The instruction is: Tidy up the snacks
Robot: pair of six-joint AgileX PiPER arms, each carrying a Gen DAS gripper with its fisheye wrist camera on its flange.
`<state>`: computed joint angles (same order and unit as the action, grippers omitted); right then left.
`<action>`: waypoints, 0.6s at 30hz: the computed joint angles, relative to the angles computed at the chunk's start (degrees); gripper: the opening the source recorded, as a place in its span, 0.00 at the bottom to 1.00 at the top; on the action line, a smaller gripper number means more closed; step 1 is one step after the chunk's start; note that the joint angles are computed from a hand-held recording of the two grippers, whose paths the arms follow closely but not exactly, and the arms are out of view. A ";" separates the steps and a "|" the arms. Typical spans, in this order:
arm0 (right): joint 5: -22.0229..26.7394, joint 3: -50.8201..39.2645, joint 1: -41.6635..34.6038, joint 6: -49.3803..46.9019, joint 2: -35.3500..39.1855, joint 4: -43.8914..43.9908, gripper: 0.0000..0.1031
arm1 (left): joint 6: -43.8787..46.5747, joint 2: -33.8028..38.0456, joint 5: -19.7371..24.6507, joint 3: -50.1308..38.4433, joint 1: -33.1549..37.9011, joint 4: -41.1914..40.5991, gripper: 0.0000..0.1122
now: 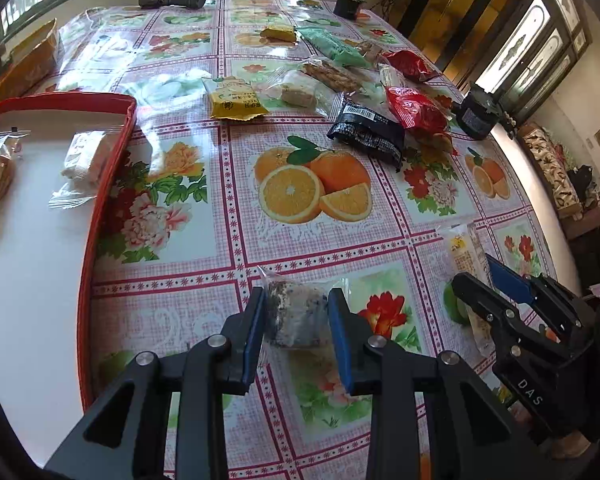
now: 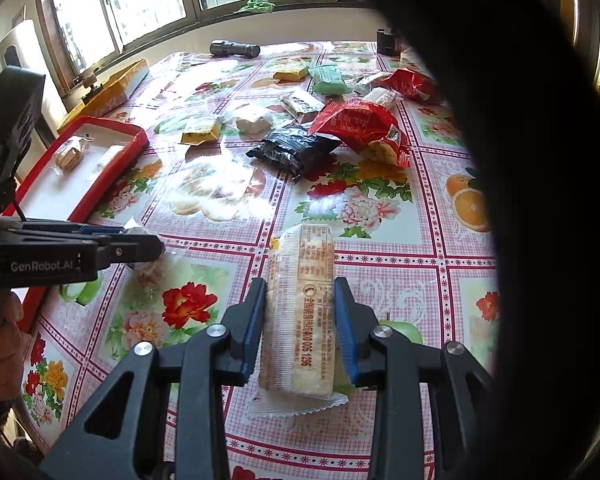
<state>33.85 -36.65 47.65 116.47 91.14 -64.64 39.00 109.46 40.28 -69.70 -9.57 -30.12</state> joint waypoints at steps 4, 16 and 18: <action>1.49 -0.65 1.85 0.03 -0.38 0.85 0.34 | 3.66 -3.60 -2.45 4.21 1.10 -1.91 0.27; 1.12 -5.61 2.94 -4.44 2.62 3.73 0.34 | 7.75 -7.56 -5.38 9.24 3.46 -3.81 0.18; 1.21 -6.63 2.99 -5.55 3.20 4.23 0.34 | 8.29 -7.53 -4.90 9.18 4.15 -4.07 0.18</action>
<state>35.06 -43.28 50.64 110.92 94.33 -60.41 47.28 101.93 35.37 -60.52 -5.42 -34.19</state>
